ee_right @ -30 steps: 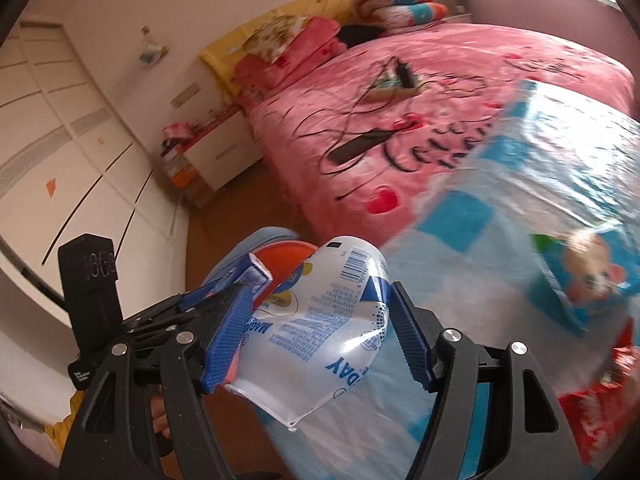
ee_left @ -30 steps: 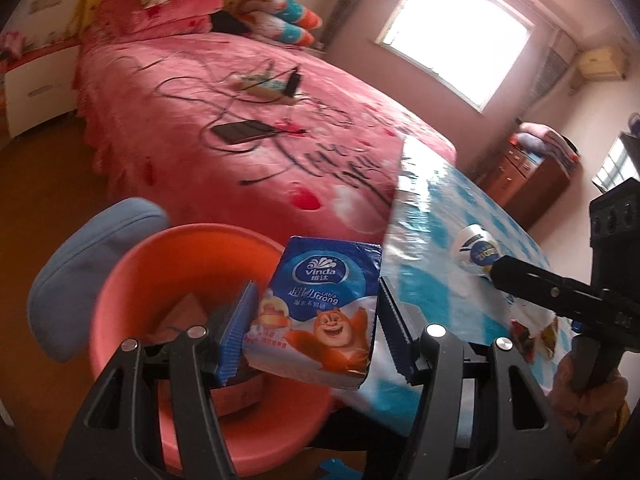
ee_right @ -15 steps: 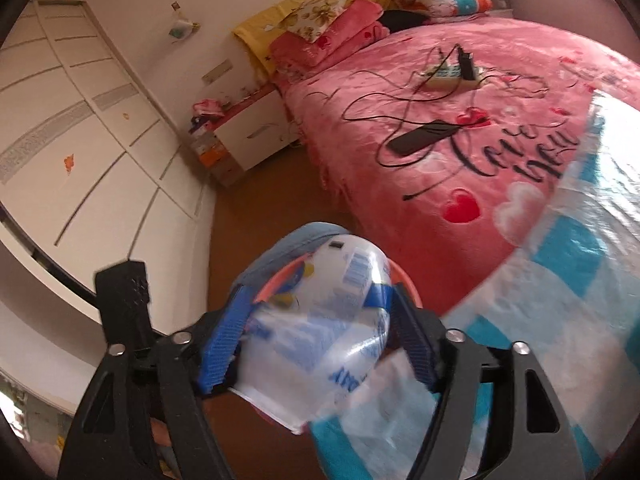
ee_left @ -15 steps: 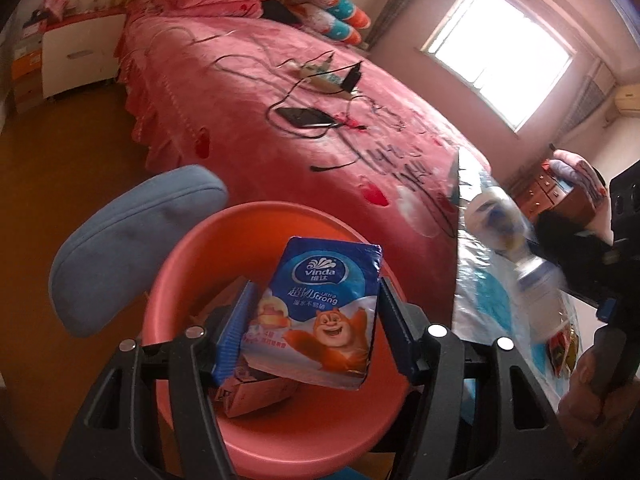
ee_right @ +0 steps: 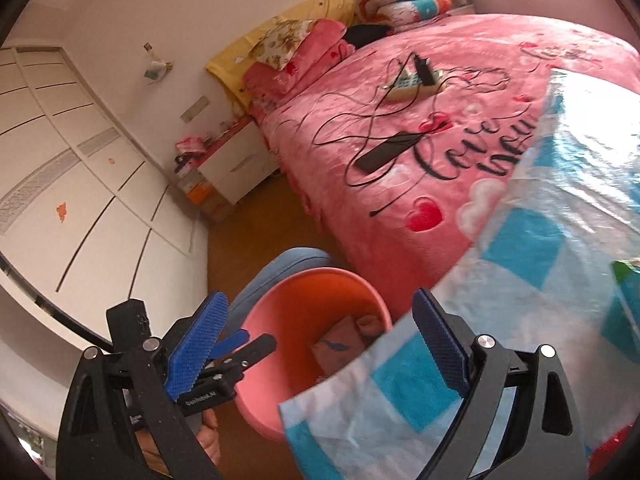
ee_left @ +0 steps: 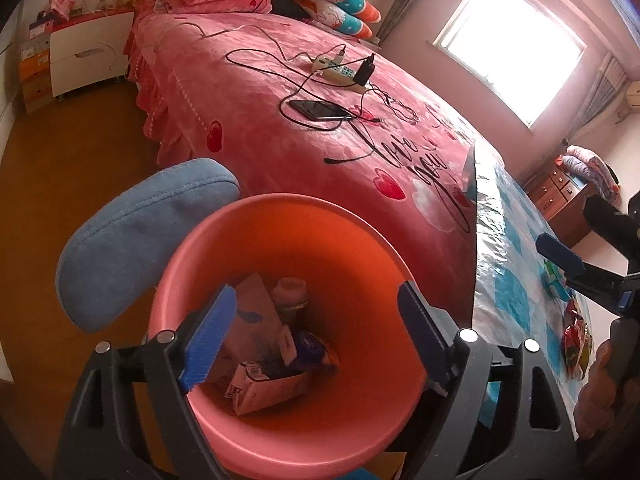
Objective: Collect trash
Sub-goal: 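Return both tools to the table toward the red wrapper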
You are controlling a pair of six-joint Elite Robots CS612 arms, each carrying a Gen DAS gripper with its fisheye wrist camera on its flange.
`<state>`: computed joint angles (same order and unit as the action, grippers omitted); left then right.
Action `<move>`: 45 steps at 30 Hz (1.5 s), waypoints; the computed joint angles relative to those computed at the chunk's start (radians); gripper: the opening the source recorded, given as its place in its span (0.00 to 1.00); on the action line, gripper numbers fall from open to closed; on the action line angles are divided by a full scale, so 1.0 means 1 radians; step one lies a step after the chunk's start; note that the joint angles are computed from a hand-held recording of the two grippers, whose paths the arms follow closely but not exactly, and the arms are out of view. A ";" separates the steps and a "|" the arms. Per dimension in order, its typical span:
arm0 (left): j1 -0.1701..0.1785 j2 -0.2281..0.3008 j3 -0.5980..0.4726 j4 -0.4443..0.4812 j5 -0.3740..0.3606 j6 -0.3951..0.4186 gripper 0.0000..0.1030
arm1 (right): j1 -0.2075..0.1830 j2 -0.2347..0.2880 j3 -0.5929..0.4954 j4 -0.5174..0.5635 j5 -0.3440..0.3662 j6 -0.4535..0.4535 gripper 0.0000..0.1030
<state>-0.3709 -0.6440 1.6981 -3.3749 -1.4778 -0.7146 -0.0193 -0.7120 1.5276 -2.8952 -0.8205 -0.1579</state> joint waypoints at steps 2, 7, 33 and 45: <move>-0.002 -0.001 -0.002 0.003 -0.005 0.000 0.82 | -0.008 -0.004 0.013 -0.012 -0.009 0.004 0.90; -0.010 -0.003 -0.010 0.011 -0.012 0.017 0.82 | -0.021 -0.013 0.039 -0.030 -0.040 0.012 0.90; -0.056 -0.025 -0.032 0.008 -0.028 0.087 0.87 | -0.062 -0.061 0.149 -0.201 -0.170 0.029 0.92; -0.086 -0.031 -0.057 0.041 -0.042 0.135 0.87 | -0.093 -0.080 0.193 -0.258 -0.223 0.053 0.92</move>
<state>-0.4573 -0.6749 1.6415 -3.3339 -1.5193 -0.5799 -0.1120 -0.7917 1.7205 -3.1527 -1.0440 -0.1049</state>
